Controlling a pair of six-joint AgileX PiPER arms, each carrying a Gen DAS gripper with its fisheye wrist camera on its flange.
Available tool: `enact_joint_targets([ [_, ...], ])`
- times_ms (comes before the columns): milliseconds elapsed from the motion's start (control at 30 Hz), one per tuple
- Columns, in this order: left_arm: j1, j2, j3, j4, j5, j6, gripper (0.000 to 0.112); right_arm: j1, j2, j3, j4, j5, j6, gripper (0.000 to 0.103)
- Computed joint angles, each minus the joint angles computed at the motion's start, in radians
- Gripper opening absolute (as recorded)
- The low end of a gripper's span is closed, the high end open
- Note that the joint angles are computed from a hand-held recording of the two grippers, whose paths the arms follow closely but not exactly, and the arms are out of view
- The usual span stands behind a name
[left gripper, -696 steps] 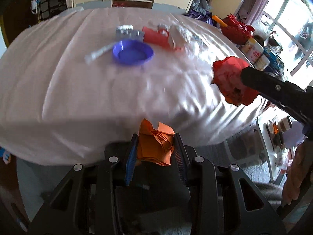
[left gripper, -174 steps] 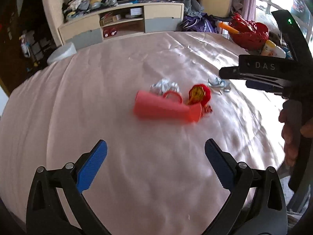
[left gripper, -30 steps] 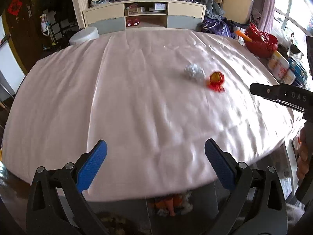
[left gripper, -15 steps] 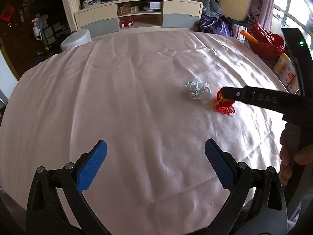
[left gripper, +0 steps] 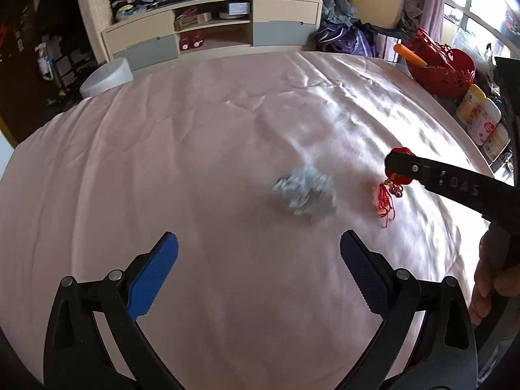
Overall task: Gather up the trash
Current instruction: 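Grasp the red lantern ornament with the right tool while the left tool grasps the crumpled foil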
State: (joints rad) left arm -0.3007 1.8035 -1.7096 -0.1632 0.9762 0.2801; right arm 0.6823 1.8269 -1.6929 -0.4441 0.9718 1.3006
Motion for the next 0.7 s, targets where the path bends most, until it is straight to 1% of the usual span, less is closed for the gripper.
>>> enact_joint_targets([
  [100,-0.023,0.041,-0.047,-0.001,0.005,-0.009,0.094,-0.014,-0.03,0.041,-0.004,-0.023,0.002,0.035],
  [167,-0.039,0.061,-0.066,0.006,-0.006,-0.02,0.093,-0.019,-0.037,0.05,-0.005,-0.027,-0.012,0.035],
  [233,-0.048,0.087,-0.097,0.008,0.002,-0.026,0.083,-0.021,-0.039,0.053,-0.005,-0.028,-0.023,0.035],
  [267,-0.052,0.101,-0.112,0.007,0.01,-0.027,0.08,-0.022,-0.039,0.053,-0.003,-0.032,-0.027,0.035],
  [300,-0.056,0.118,-0.131,0.003,0.021,-0.025,0.072,-0.022,-0.041,0.056,-0.001,-0.036,-0.028,0.035],
  [333,-0.059,0.132,-0.148,-0.002,0.033,-0.024,0.06,-0.024,-0.043,0.061,0.001,-0.04,-0.03,0.035],
  [400,-0.057,0.153,-0.171,-0.014,0.054,-0.024,0.043,-0.02,-0.05,0.069,0.002,-0.039,-0.029,0.035],
  [433,-0.058,0.143,-0.159,-0.007,0.04,-0.03,0.035,-0.017,-0.05,0.068,0.001,-0.035,-0.03,0.035],
  [467,-0.055,0.145,-0.17,-0.016,0.061,-0.028,0.032,-0.015,-0.049,0.062,0.003,-0.029,-0.034,0.035],
  [500,-0.05,0.139,-0.171,-0.026,0.074,-0.024,0.026,-0.012,-0.047,0.05,0.003,-0.019,-0.037,0.035],
  [600,-0.052,0.089,-0.136,0.0,0.075,-0.024,0.022,0.009,-0.047,0.01,-0.002,0.028,-0.046,0.035],
  [667,-0.05,0.056,-0.124,0.018,0.085,-0.026,0.02,0.036,-0.052,-0.027,-0.014,0.076,-0.049,0.035],
  [700,-0.044,0.03,-0.114,0.02,0.093,-0.028,0.02,0.057,-0.052,-0.059,-0.028,0.117,-0.05,0.035],
])
